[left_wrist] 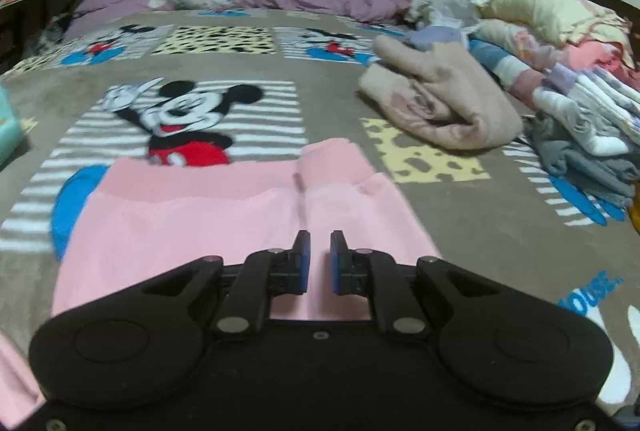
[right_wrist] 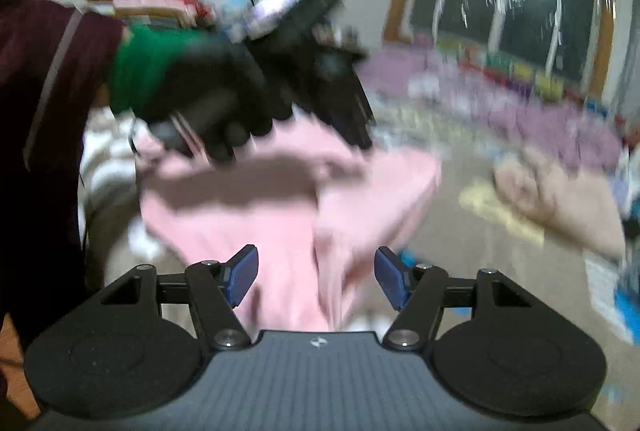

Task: Fold clothes
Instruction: 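Release the sleeve with the left tool and smooth the folded body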

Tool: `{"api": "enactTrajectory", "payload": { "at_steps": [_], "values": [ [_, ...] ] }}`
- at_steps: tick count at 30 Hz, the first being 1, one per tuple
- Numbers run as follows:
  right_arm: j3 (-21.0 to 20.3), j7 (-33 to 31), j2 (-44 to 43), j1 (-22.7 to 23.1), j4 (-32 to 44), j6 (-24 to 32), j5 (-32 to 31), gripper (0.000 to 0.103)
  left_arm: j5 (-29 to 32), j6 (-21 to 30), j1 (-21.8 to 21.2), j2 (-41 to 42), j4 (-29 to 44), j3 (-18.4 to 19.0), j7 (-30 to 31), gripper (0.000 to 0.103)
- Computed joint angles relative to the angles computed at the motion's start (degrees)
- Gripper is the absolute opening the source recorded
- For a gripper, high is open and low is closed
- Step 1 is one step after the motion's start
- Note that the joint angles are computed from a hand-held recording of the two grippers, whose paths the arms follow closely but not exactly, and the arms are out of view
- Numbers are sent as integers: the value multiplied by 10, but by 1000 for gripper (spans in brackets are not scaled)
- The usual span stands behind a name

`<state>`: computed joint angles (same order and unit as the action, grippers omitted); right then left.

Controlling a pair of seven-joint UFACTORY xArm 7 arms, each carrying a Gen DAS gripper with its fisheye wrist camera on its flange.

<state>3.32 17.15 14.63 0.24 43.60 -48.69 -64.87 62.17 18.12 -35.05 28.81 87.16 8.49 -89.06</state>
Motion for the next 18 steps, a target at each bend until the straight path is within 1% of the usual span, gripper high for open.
{"api": "enactTrajectory", "payload": {
  "at_steps": [3, 4, 6, 8, 10, 12, 15, 16, 17, 18],
  "values": [
    [6, -44, 28, 22, 14, -17, 37, 65, -42, 0, 16, 34, 46, -19, 65, 7],
    [14, -32, 36, 18, 25, 1, 30, 65, -62, 3, 20, 49, 67, -24, 92, 7],
    [18, 34, 52, 15, 57, 50, -23, 65, -104, 4, 32, 75, 99, -34, 142, 7],
    [19, 51, 65, 12, 70, 52, -39, 66, -151, 22, 44, 109, 145, -50, 199, 7],
    [18, 49, 67, 14, 69, 51, -36, 67, -191, 51, 50, 142, 193, -58, 248, 7],
    [18, 52, 68, 14, 69, 51, -37, 68, -220, 72, 51, 164, 224, -58, 281, 7],
    [18, 85, 74, 10, 82, 54, -59, 68, -255, 93, 48, 184, 256, -52, 317, 8],
    [16, 87, 74, 10, 81, 53, -61, 68, -262, 92, 44, 181, 253, -46, 323, 8],
    [15, 87, 73, 11, 79, 52, -62, 68, -260, 82, 34, 167, 234, -32, 315, 8],
    [14, 86, 70, 12, 75, 52, -59, 68, -250, 64, 18, 146, 203, -9, 293, 8]
  ]
}}
